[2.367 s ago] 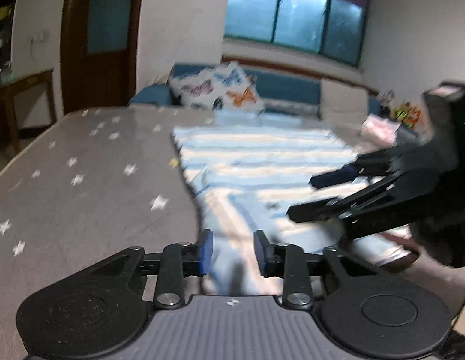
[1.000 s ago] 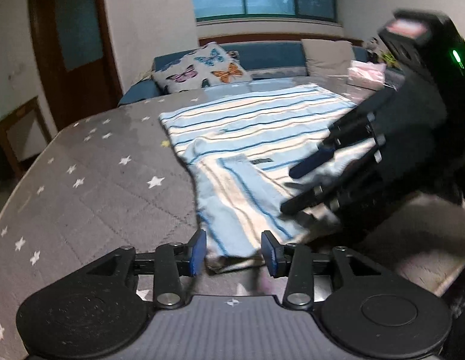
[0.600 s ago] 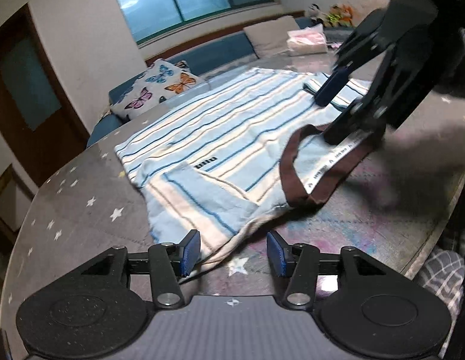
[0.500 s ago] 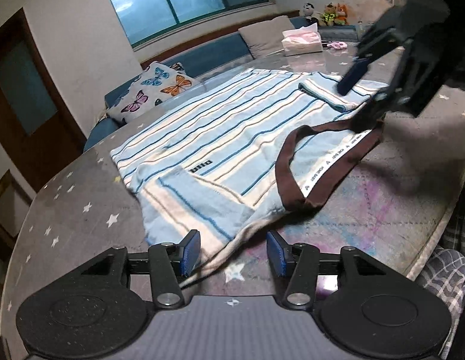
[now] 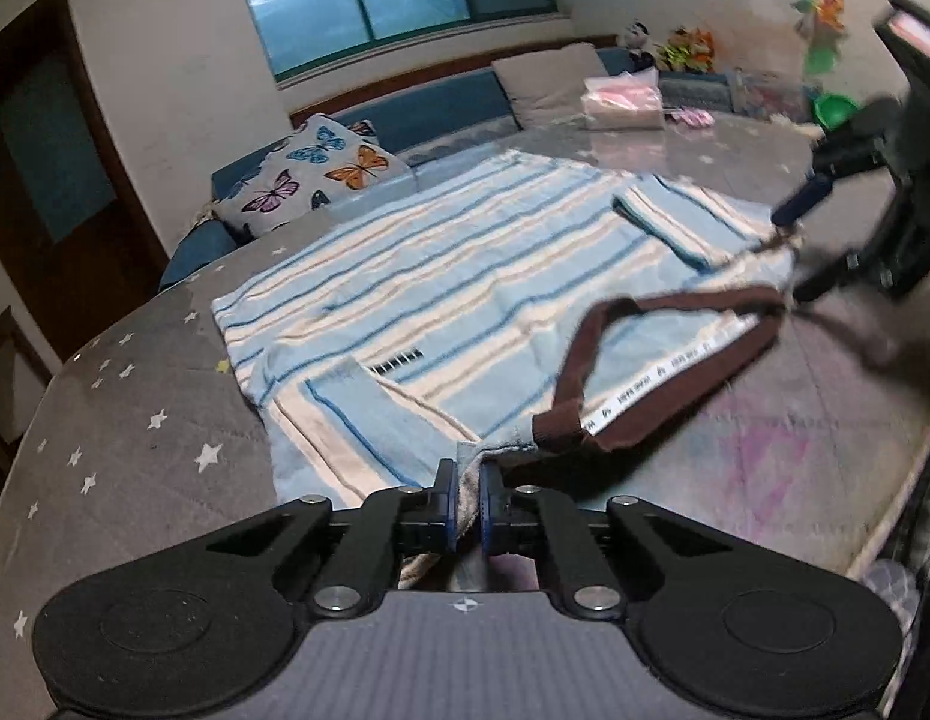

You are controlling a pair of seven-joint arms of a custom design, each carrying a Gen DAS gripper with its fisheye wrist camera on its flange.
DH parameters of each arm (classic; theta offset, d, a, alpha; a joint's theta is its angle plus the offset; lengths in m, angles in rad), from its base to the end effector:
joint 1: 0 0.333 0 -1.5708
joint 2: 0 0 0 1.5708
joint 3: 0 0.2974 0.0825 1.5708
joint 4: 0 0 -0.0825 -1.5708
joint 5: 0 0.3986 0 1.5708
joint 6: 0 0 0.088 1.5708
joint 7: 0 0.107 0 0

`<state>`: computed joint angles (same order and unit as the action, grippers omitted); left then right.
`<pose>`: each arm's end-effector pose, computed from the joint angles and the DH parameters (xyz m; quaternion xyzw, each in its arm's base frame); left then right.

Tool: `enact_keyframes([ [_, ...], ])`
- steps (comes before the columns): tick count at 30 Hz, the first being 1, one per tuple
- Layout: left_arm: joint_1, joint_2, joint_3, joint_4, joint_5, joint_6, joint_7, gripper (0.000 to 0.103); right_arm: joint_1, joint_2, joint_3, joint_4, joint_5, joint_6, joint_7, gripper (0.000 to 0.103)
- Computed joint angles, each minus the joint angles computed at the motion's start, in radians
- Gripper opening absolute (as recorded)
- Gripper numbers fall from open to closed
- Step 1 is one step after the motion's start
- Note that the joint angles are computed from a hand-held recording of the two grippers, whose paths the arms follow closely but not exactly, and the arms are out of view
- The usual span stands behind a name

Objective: Fold clothes

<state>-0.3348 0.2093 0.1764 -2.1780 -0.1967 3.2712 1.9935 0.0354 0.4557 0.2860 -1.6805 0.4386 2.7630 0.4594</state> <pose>0.6075 -0.0809 0.3743 -0.5010 0.7517 -0.2722 0.3315 0.6934 0.1832 0.3903 -0.8970 0.2604 -0.2040 0.2930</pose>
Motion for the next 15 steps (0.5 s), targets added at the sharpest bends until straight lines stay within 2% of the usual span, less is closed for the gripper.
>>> enact_keyframes([
  [5,0.035,0.009,-0.024,0.045,-0.003,-0.036,-0.057,0.007,-0.035,0.024,0.056,-0.001,0.041,0.053,-0.117,0.069],
  [8,0.061,0.023,-0.039,0.078,0.02,-0.055,-0.099,0.006,-0.041,0.048,0.063,0.028,0.053,0.049,-0.121,0.068],
  [10,0.042,0.037,-0.008,0.1,0.051,-0.068,-0.139,0.006,-0.037,0.066,0.054,0.055,0.05,0.039,-0.102,0.062],
  [12,0.061,0.046,-0.022,0.117,0.07,-0.082,-0.16,0.006,-0.031,0.08,0.041,0.076,0.038,0.039,-0.074,0.052],
  [14,0.056,0.051,-0.011,0.125,0.104,-0.09,-0.188,0.006,-0.035,0.089,0.042,0.091,0.032,0.027,-0.062,0.046],
  [15,0.056,0.05,-0.009,0.122,0.12,-0.091,-0.198,0.006,-0.039,0.093,0.044,0.098,0.032,0.019,-0.06,0.039],
])
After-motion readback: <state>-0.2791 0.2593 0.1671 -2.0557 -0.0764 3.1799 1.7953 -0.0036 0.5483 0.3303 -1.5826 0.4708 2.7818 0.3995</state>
